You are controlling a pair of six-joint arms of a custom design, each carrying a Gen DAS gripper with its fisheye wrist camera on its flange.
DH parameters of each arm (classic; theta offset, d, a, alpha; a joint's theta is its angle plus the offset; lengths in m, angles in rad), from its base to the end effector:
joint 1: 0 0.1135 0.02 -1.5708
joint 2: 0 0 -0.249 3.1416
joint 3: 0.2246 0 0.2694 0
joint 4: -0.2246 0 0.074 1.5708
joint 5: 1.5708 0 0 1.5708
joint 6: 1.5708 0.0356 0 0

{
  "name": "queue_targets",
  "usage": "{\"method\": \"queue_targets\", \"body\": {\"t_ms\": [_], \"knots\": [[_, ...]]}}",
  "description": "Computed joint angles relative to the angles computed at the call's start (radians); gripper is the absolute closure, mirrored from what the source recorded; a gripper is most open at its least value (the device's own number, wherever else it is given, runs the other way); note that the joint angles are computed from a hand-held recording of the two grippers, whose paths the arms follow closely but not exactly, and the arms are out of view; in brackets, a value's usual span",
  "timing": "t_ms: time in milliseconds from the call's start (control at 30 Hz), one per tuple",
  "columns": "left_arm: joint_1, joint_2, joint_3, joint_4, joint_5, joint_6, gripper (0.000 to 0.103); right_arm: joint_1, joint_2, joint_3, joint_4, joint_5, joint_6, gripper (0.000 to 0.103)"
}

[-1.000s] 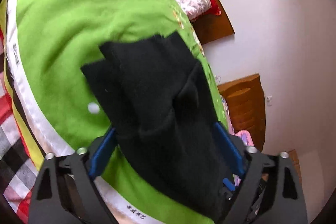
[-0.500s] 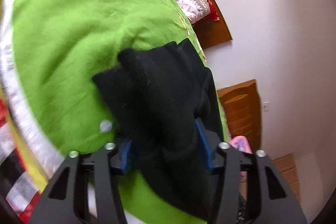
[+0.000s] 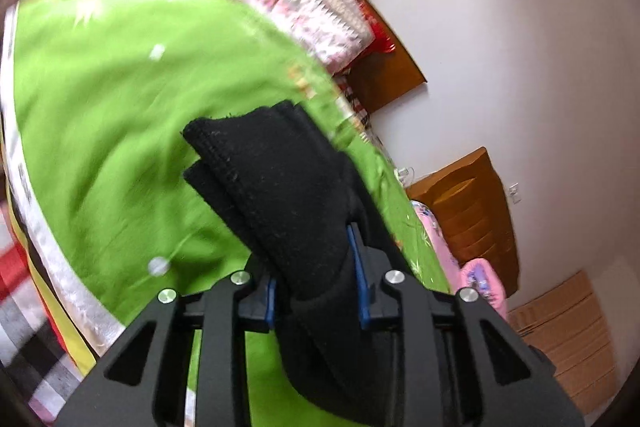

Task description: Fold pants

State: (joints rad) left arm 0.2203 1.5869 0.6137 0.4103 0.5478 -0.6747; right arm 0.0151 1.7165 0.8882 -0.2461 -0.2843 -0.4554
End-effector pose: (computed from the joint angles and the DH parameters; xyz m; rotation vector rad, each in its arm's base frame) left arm 0.3062 0.0496 0.1234 -0.6251 2.0661 -0.8489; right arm 0.3293 0.0150 0.1118 -0.6949 2.4963 0.2183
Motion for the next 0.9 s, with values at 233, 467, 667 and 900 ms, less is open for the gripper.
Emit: {"method": "queue_targets", "body": {"t_ms": [233,467,667,900], "knots": [[-0.221,-0.209,0.066,-0.214,-0.316,0.060,0.076,-0.087,-0.064,-0.026,-0.007,-0.068,-0.005,0.004],[-0.780,-0.176,0.336,-0.384,-0.801,0.300,0.076,-0.622,-0.140,0.051,0.004,-0.388,0.150,0.004],[-1.100,0.303,0.787,-0.583,-0.888,0.449,0.070,-0.907,-0.039,0.163,0.014,-0.486,0.221,0.004],[-1.275,0.554,0.866,-0.545,-0.813,0.560,0.034,-1.043,0.064,0.214,-0.082,-0.503,0.090,0.004]]}}
